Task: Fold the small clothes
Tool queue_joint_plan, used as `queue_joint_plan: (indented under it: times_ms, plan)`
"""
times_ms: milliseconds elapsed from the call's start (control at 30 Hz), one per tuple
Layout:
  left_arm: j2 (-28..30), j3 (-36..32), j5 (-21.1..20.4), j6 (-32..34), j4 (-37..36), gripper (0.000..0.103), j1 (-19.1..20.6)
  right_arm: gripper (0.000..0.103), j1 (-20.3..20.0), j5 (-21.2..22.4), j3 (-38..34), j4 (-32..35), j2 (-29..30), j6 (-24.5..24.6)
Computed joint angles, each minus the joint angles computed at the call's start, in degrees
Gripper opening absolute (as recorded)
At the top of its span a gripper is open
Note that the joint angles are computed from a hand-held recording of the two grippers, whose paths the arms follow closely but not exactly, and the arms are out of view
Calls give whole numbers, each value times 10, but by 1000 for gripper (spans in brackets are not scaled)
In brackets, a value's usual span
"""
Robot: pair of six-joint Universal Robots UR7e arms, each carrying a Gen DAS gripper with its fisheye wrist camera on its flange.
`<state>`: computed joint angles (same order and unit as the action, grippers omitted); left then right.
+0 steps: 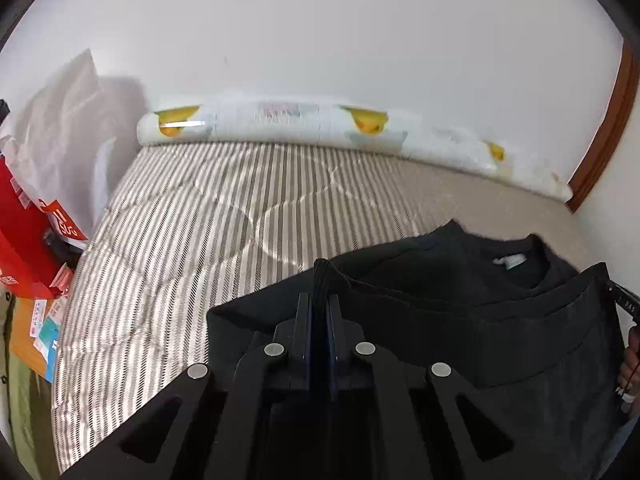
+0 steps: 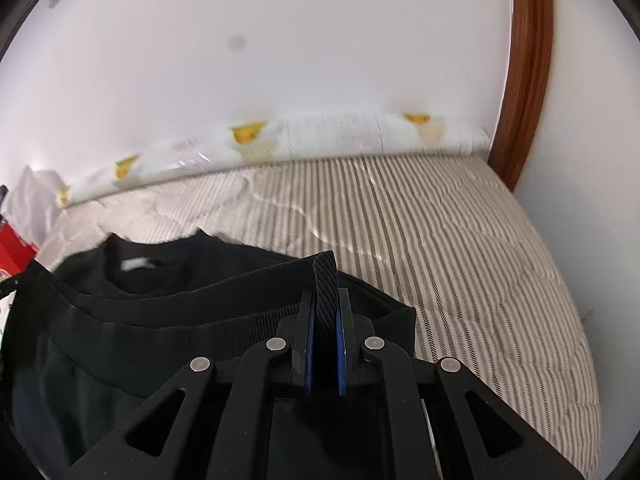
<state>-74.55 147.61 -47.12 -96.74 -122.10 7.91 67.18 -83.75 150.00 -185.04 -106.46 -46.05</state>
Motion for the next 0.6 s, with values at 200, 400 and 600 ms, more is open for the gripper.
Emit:
queue_joint_plan:
  times_ms: [200, 400, 600]
  plan:
    - [16, 7, -9, 15, -32, 7, 16, 9, -7, -6, -13, -22, 51, 1]
    - [-14, 14, -25, 3, -27, 16, 6, 30, 12, -52, -11, -9, 27, 1]
    - [-50, 20, -53, -48, 28, 35, -59, 51, 16, -24, 53, 28, -117, -15]
